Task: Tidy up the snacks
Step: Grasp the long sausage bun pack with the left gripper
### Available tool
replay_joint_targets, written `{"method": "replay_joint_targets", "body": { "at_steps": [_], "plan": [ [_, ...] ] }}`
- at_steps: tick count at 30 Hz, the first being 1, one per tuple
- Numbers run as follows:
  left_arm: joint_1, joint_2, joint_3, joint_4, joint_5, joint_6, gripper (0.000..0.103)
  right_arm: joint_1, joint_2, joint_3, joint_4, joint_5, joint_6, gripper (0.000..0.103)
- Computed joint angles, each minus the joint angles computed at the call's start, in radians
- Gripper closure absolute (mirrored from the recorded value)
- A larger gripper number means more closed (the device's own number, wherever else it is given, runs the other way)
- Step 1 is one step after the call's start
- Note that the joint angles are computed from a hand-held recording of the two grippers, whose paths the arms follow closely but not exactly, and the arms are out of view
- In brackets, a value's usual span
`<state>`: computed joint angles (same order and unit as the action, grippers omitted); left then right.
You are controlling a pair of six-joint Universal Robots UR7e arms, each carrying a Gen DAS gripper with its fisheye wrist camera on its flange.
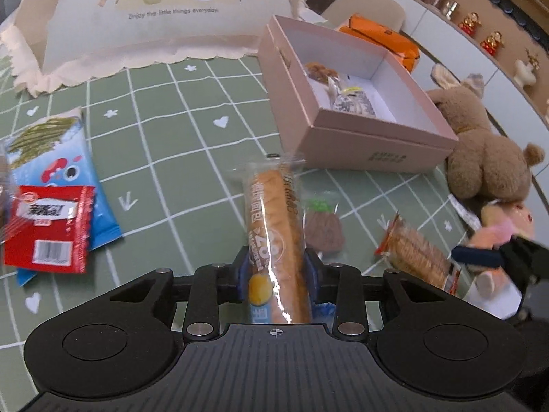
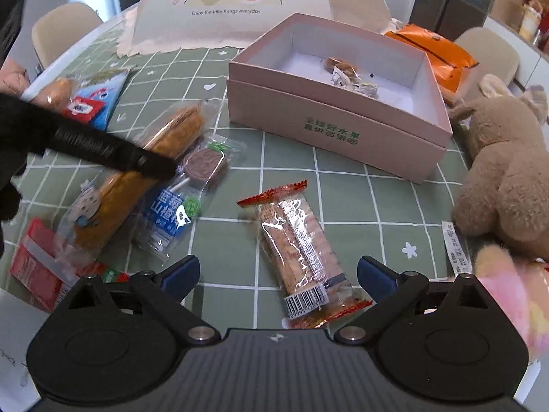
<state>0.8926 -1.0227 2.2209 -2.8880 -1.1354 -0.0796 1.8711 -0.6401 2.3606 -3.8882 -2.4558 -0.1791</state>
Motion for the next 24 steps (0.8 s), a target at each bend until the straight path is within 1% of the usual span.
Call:
{"method": "replay_joint_targets", "body": {
  "at_steps": [2, 4, 7, 8, 9, 11, 12, 13, 16, 21, 24],
  "plan": [
    [0.004, -0.013, 0.011, -0.003, 0.006, -0.006, 0.067, 0.0, 0.005, -0.012, 0.008, -0.017, -0.004, 0.004],
    [0.006, -0.031, 0.021, 0.007, 0.004, -0.023, 0.067, -0.003, 0.027, -0.023, -0.037, -0.031, -0.015, 0.004],
    [0.011, -0.06, 0.025, 0.051, -0.021, -0.041, 0.068, -0.017, 0.045, -0.04, -0.056, -0.048, 0.003, 0.004],
    [0.013, -0.069, 0.025, 0.069, -0.036, -0.048, 0.068, -0.025, 0.038, -0.04, -0.025, -0.046, 0.032, 0.004],
    [0.016, -0.075, 0.025, 0.084, -0.05, -0.049, 0.068, -0.031, 0.037, -0.034, -0.028, -0.035, 0.052, 0.004],
    [0.008, -0.08, 0.032, 0.095, -0.046, -0.04, 0.068, -0.051, 0.033, -0.015, -0.06, 0.004, 0.074, 0.004],
    [0.004, -0.077, 0.035, 0.092, -0.038, -0.035, 0.068, -0.061, 0.031, -0.006, -0.072, 0.023, 0.084, 0.003],
    [0.002, -0.072, 0.036, 0.082, -0.034, -0.032, 0.068, -0.069, 0.034, -0.003, -0.087, 0.028, 0.087, 0.0],
    [0.007, -0.05, 0.02, 0.06, -0.03, -0.051, 0.067, -0.071, 0.045, -0.004, -0.12, 0.027, 0.059, 0.0],
    [0.002, -0.008, -0.011, 0.041, -0.012, -0.054, 0.067, -0.07, 0.063, -0.005, -0.162, 0.026, 0.042, 0.0],
    [0.002, 0.01, -0.02, 0.023, -0.017, -0.046, 0.067, -0.067, 0.08, -0.006, -0.195, 0.021, 0.035, 0.0]
  ]
}}
